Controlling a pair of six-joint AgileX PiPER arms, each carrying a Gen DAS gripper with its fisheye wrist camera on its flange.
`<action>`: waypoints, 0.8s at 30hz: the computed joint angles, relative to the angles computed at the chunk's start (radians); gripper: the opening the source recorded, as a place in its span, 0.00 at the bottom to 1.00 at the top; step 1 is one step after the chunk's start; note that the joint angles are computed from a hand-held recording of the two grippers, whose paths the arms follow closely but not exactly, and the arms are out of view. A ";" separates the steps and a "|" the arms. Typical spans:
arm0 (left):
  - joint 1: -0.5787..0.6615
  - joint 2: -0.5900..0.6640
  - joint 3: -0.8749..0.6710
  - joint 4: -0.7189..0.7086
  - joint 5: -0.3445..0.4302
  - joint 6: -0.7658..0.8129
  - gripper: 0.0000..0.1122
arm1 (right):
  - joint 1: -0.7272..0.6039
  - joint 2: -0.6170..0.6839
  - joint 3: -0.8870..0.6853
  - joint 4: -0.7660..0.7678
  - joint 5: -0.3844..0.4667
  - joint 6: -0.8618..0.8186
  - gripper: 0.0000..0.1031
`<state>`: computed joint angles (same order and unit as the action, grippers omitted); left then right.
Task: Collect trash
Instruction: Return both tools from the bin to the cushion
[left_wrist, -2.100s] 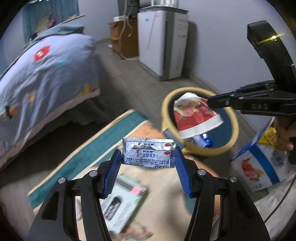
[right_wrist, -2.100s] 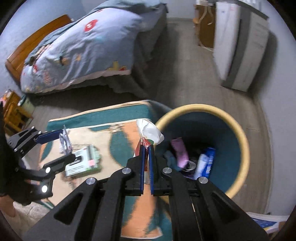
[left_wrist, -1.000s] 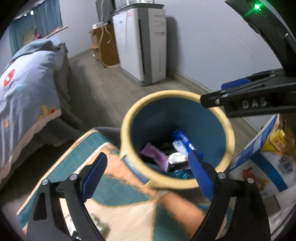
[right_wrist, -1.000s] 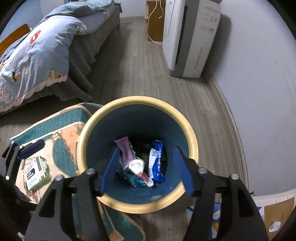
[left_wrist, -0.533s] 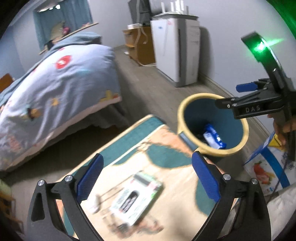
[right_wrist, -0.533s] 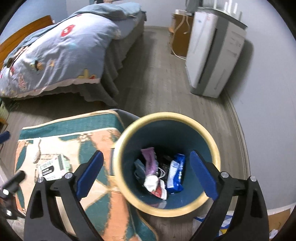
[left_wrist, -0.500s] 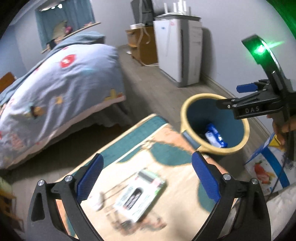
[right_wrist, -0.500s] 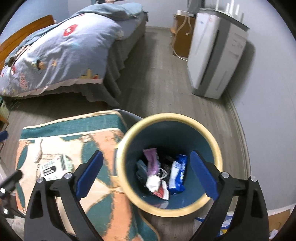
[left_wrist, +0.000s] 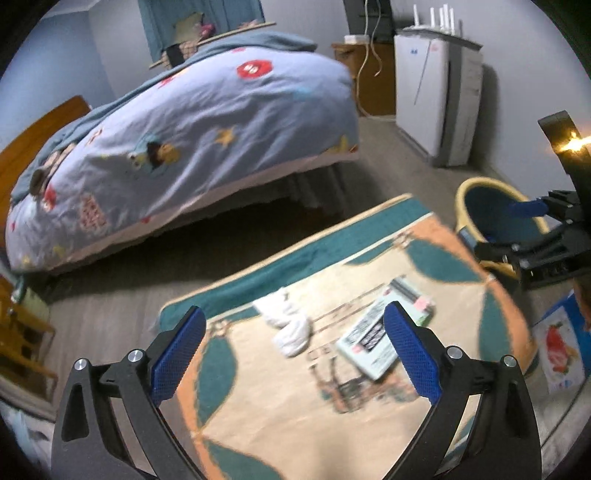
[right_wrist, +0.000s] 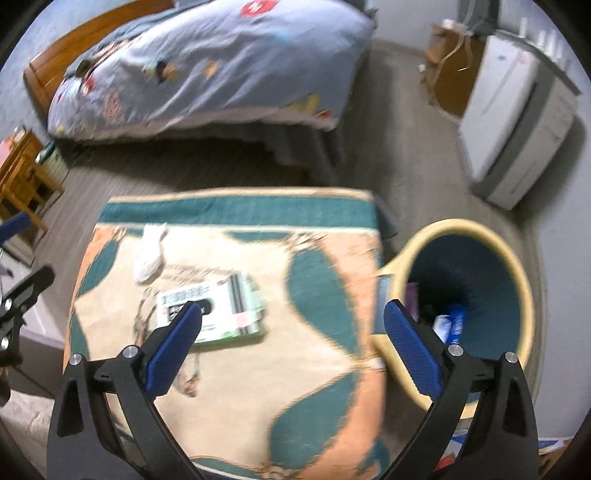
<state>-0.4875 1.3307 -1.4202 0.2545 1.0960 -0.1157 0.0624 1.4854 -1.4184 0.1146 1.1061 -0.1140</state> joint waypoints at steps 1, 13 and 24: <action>0.022 -0.003 0.013 -0.011 -0.010 0.022 0.86 | 0.024 0.007 0.004 -0.010 0.000 0.017 0.94; 0.211 0.054 0.146 -0.034 -0.121 0.147 0.86 | 0.122 0.176 -0.032 -0.003 0.056 0.168 0.94; 0.293 0.103 0.125 -0.113 -0.143 0.202 0.86 | 0.152 0.274 -0.090 -0.041 0.093 0.172 0.94</action>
<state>-0.1949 1.4341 -1.2949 0.1412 0.9533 0.0860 0.2142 1.7597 -1.5086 0.0733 1.1990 0.0580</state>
